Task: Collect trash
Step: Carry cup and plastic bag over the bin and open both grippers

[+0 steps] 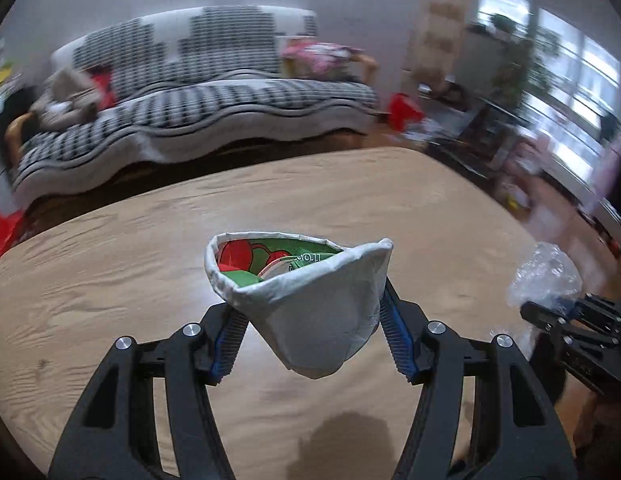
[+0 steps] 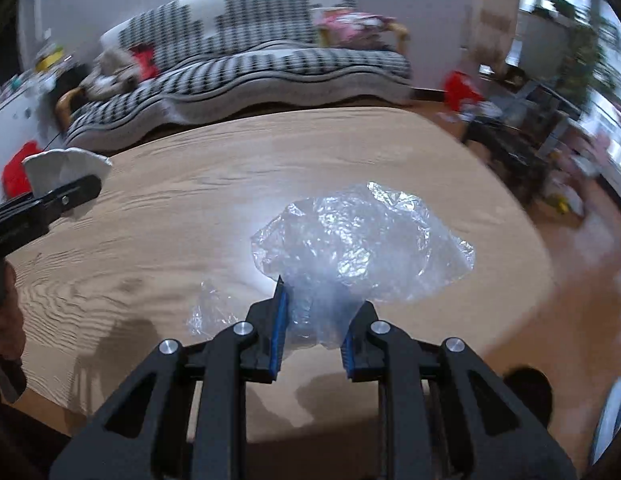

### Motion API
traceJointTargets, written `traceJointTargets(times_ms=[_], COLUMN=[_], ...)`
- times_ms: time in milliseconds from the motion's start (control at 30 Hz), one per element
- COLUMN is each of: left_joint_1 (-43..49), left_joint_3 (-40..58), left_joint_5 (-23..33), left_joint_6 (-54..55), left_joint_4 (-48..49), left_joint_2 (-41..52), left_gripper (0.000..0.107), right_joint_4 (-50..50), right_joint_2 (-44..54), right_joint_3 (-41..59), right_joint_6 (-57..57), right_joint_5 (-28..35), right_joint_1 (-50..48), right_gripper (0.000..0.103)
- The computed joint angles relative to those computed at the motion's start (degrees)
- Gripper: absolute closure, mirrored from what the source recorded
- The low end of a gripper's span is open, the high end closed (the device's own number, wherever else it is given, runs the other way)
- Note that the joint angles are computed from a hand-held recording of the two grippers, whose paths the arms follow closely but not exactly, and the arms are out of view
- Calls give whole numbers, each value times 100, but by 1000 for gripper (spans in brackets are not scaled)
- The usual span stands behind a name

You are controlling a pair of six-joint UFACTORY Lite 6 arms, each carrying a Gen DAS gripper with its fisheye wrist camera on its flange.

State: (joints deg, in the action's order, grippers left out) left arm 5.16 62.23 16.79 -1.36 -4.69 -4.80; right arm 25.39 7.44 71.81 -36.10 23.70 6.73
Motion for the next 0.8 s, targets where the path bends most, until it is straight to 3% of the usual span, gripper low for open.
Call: traceJointTargets(times_ms=[167, 367, 500, 667, 800], left_joint_1=[-1781, -3244, -3988, -4533, -4888], left_joint_3=[466, 1830, 3119, 4874, 7235], left_joint_5=[-73, -12, 162, 526, 1340], left_joint_6=[-2593, -3496, -3144, -1676, -1221], left_joint_4=[2167, 2615, 2158, 571, 86], left_joint_2=[474, 1936, 3165, 4727, 6479], left_gripper=[47, 47, 47, 47, 47], right_joint_4=[1263, 1858, 1890, 1482, 1118], right_joint_2=[-350, 185, 1013, 2222, 3207], right_joint_3=[-309, 406, 1294, 2559, 3672], right_joint_6=[-1687, -2676, -2621, -2118, -1589], right_joint_5=[641, 1559, 2136, 2450, 2732], right_joint_1=[-1903, -4343, -5424, -6108, -6385], right_gripper=[80, 80, 80, 80, 80])
